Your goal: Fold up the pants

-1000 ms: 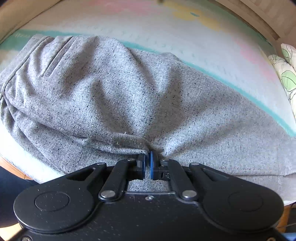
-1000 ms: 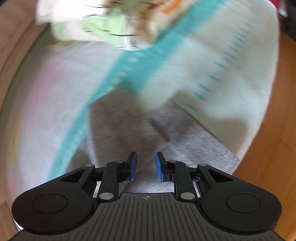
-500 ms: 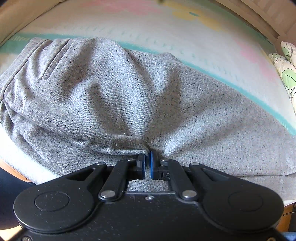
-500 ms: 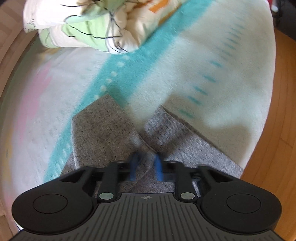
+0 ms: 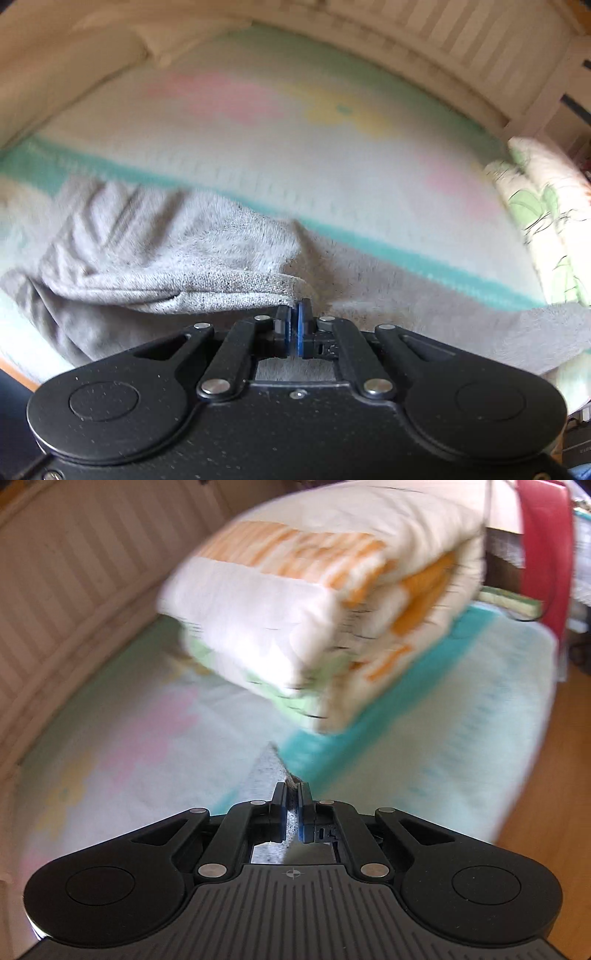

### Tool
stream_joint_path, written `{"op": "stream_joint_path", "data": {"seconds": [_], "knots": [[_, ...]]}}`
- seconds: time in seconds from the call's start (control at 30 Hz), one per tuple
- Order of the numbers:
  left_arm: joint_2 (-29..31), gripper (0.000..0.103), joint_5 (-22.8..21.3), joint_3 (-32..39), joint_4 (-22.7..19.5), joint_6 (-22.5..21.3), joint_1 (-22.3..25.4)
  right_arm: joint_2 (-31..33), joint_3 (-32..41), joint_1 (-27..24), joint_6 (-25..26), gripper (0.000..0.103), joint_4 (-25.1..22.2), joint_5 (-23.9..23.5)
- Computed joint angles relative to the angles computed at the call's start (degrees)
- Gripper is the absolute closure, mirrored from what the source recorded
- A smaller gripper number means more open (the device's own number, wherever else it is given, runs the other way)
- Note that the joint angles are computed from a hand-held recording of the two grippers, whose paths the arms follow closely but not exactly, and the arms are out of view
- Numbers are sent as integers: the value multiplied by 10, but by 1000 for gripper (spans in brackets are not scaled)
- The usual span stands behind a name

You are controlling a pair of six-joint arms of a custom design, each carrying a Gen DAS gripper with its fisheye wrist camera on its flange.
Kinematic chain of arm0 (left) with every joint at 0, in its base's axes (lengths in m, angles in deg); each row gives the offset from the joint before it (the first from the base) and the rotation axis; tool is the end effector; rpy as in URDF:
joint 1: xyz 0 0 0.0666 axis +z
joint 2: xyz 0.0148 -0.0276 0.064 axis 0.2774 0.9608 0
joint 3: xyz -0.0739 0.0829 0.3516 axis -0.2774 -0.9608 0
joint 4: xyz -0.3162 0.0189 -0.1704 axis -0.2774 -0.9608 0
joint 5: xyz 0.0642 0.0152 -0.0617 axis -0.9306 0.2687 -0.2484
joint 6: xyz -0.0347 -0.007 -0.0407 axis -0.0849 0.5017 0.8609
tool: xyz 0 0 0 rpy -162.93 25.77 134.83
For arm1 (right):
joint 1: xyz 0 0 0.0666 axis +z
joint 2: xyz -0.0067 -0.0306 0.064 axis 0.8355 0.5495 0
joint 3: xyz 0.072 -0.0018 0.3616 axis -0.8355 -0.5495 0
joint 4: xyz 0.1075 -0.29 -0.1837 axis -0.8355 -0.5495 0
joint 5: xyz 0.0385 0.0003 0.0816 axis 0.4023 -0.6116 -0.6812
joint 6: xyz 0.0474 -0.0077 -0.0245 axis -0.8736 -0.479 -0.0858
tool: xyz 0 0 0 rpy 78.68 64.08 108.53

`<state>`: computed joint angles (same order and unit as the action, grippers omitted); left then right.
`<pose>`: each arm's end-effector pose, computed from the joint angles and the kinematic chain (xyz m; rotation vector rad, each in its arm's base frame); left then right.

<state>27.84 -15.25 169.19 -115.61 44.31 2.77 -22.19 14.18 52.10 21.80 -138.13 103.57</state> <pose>0.5049 -0.1277 0.3421 0.0631 2.4722 -0.4723 0.3347 -0.0396 0.4240 1.2526 2.0999 -0.0990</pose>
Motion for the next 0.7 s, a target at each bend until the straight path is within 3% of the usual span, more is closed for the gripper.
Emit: {"op": "stream_joint_path", "data": {"seconds": [0.17, 0.3, 0.53, 0.63, 0.7], "knots": [[10, 99, 19, 4, -56, -16, 8, 27, -52, -56, -10, 98, -38, -83], [38, 99, 25, 13, -97, -7, 13, 29, -79, -61, -23, 98, -24, -97], [15, 99, 33, 23, -94, -3, 24, -27, -66, -53, 9, 98, -19, -99], [-6, 99, 48, 20, -91, -6, 37, -16, -68, -73, 32, 97, -44, -135], [-2, 98, 51, 23, -111, -14, 42, 1, -80, -95, 37, 97, -57, -172]]}}
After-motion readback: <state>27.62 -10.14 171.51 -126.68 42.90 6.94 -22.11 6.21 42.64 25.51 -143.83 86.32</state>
